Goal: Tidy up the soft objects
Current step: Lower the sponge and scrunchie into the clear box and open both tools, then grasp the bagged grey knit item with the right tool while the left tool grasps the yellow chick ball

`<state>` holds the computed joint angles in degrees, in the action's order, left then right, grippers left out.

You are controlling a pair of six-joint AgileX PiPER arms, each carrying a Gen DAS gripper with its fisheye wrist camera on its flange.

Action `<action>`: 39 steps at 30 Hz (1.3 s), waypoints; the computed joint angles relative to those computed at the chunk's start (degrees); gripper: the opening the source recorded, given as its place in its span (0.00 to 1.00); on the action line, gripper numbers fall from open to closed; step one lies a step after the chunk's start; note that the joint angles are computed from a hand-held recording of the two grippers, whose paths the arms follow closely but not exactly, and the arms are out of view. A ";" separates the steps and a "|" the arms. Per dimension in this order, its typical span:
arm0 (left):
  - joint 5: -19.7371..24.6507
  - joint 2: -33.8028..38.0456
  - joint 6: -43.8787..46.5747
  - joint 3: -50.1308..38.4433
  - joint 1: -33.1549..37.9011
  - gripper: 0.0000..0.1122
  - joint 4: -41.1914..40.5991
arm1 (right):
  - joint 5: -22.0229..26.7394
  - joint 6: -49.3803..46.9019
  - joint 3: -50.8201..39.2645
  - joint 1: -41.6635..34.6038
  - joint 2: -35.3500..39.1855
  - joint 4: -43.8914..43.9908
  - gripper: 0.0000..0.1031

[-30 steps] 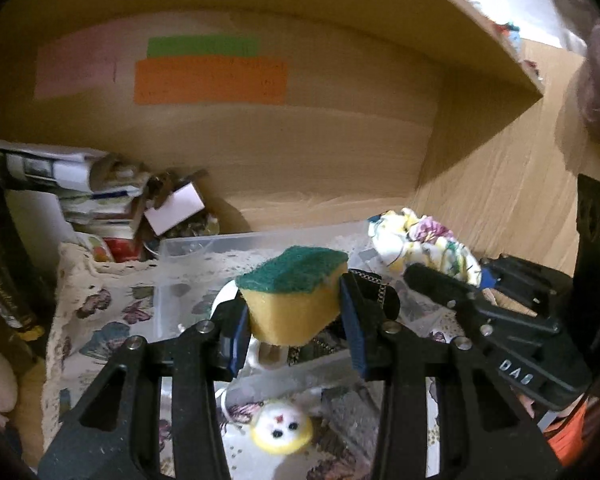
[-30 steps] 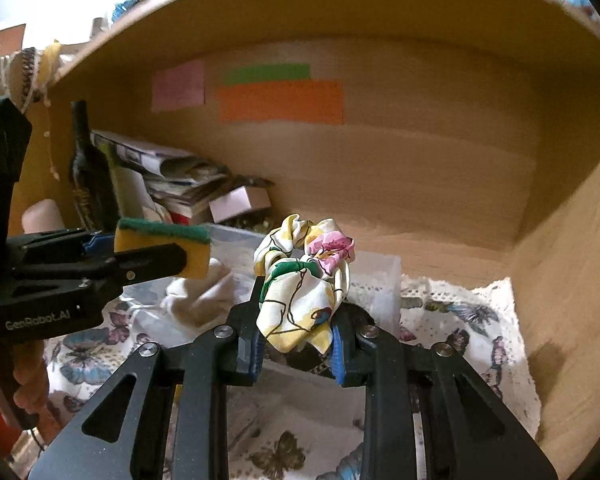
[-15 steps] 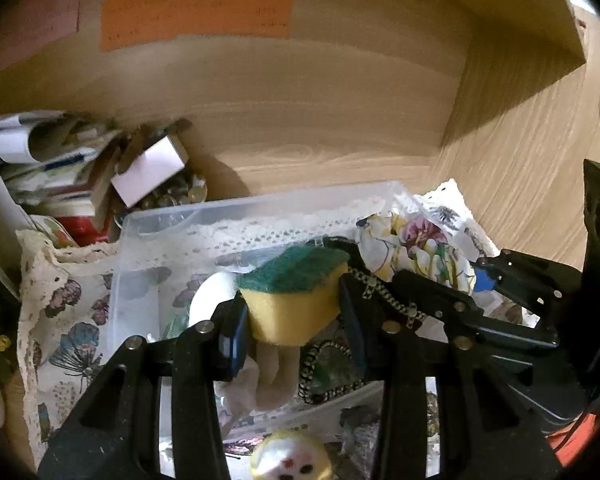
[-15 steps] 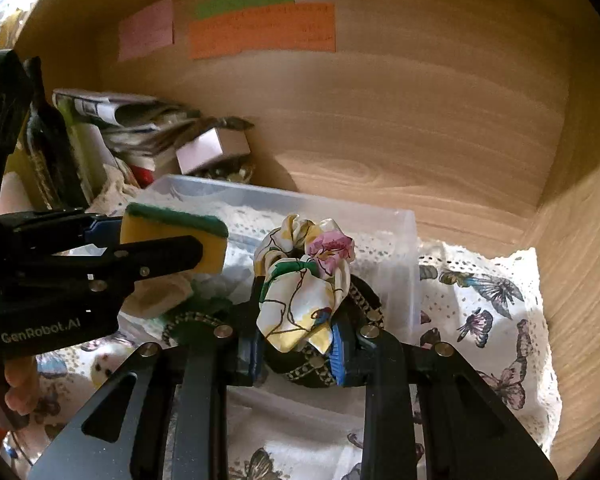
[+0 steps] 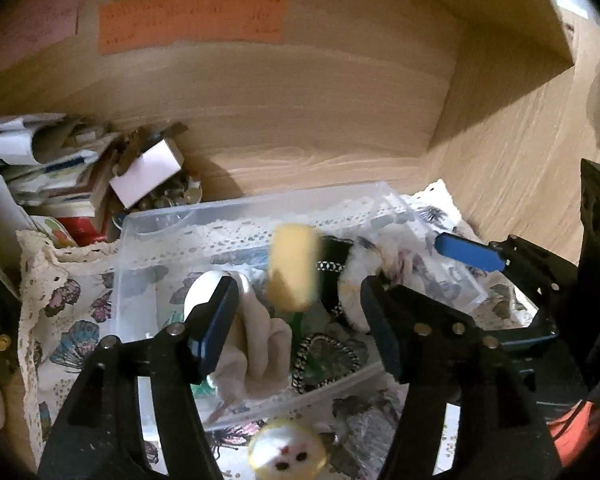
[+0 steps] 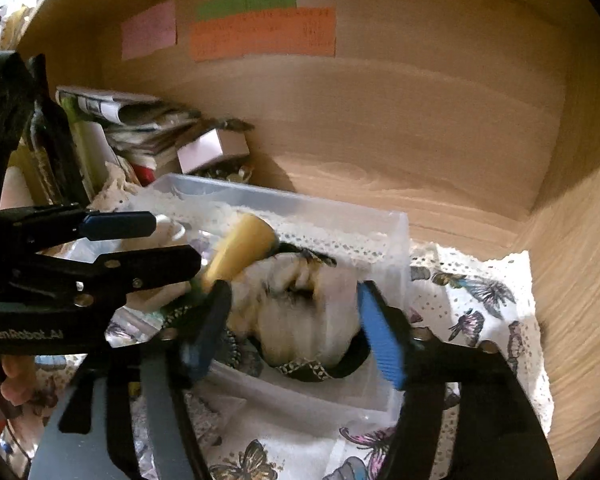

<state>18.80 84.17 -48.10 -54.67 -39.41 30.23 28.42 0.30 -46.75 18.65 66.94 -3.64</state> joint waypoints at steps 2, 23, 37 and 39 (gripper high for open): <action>0.72 -1.84 -5.46 0.90 -1.27 0.62 5.70 | 0.71 -0.48 -0.09 -0.14 -1.76 0.31 0.65; 17.91 -20.86 -35.32 15.78 -17.80 0.91 31.59 | 6.59 18.19 5.42 13.89 -19.23 -14.07 0.80; 12.77 -19.77 -35.69 24.57 -13.71 0.91 23.10 | 4.34 14.93 13.71 14.62 -14.73 -0.71 0.80; 11.58 -19.05 -35.30 25.08 -13.23 0.91 22.45 | 3.87 11.44 14.10 13.61 -13.17 2.81 0.78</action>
